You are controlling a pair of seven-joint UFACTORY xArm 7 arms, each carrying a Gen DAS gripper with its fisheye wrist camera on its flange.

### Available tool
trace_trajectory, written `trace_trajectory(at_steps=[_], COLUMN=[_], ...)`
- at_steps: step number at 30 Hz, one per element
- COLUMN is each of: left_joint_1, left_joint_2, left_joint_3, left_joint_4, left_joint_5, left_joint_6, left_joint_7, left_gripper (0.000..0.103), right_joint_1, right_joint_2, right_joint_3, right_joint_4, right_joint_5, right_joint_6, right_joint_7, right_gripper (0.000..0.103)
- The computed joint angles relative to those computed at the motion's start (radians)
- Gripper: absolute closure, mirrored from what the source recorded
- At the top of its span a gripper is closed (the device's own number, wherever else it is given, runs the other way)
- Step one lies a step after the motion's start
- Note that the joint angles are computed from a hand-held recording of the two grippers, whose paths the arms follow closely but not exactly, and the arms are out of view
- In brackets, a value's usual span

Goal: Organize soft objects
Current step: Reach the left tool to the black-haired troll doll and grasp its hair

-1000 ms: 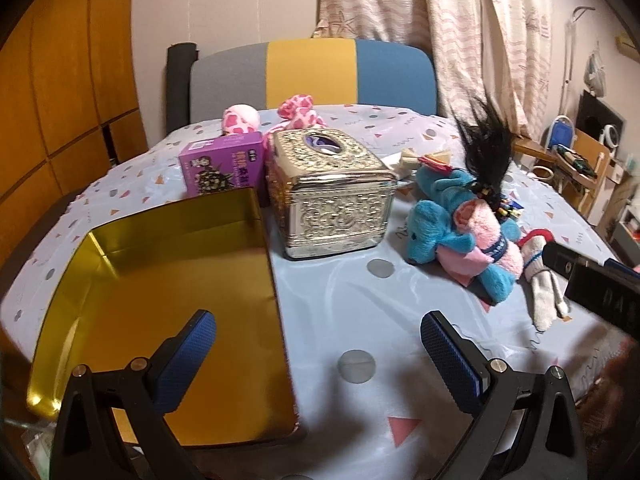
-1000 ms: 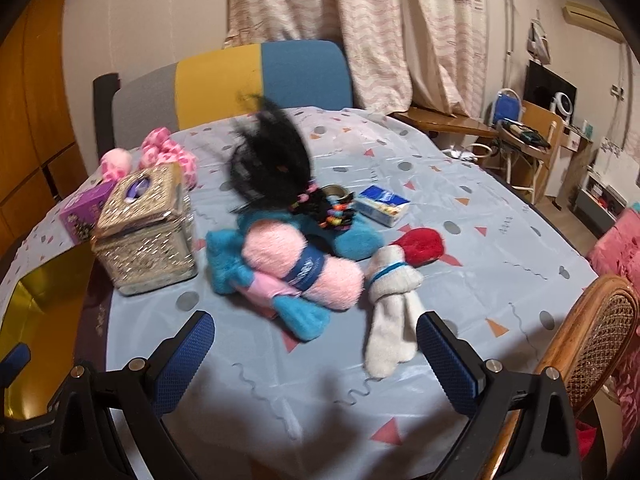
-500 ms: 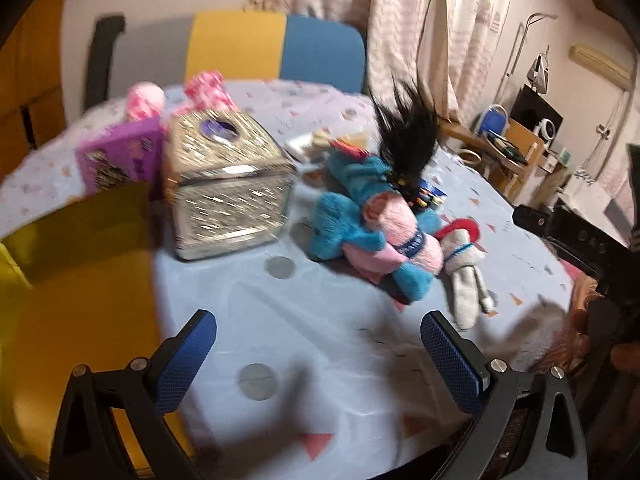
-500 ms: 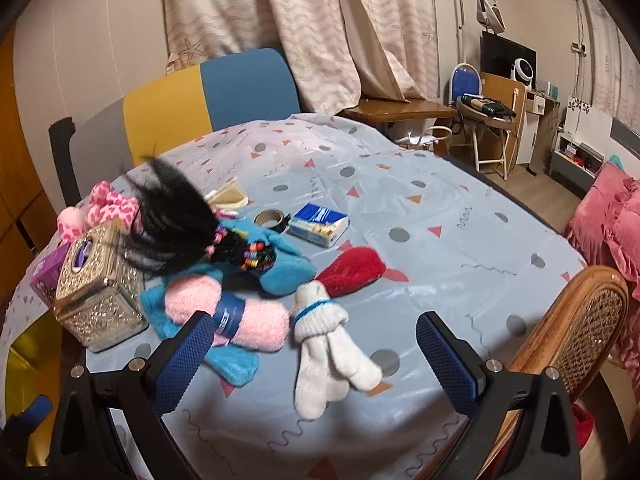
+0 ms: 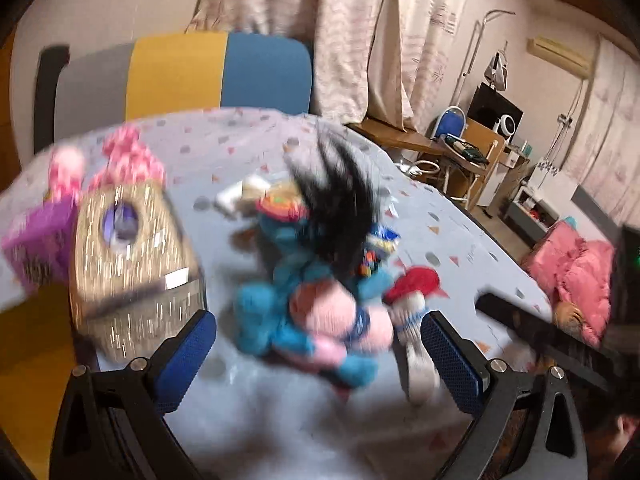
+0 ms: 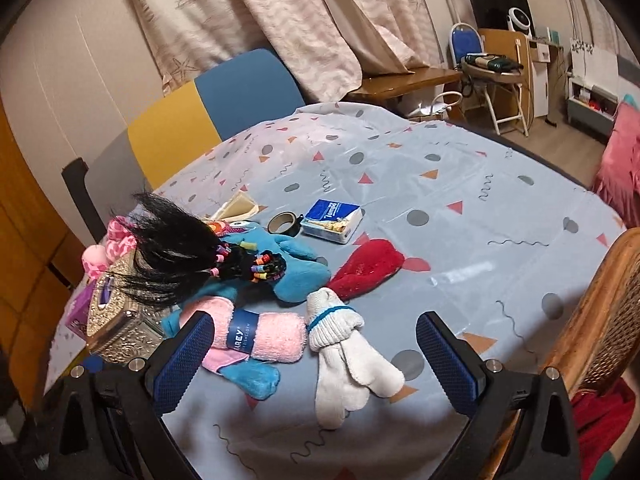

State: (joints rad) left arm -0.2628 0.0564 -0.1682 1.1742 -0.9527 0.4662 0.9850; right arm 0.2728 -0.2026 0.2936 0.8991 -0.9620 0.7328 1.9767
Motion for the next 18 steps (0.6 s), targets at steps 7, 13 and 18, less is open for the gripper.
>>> trace_trajectory(at_steps=[7,13,18], left_joint_1=[-0.021,-0.056,0.007], left_joint_2=[0.207,0.388,0.457], left_joint_3=[-0.044,-0.058,-0.127], left_joint_4=[0.242,0.445,0.538], left_joint_5=[0.195,0.389,0.407], left_joint_6=[-0.013,0.001,0.12], left_joint_7=[-0.152,-0.361,-0.374], left_gripper=[0.0,0.005,0.088], right_joint_1=[-0.018,-0.042,-0.045], right_joint_2=[-0.021,-0.028,-0.021], right_joint_3=[-0.008,-0.004,0.002], right_joint_4=[-0.035,-0.053,-0.045], right_joint_5=[-0.026,-0.023,-0.015], right_joint_6=[-0.074,-0.125,-0.119], right_joint_7=[0.051,0.066,0.049], right_gripper=[0.0,0.0,0.0])
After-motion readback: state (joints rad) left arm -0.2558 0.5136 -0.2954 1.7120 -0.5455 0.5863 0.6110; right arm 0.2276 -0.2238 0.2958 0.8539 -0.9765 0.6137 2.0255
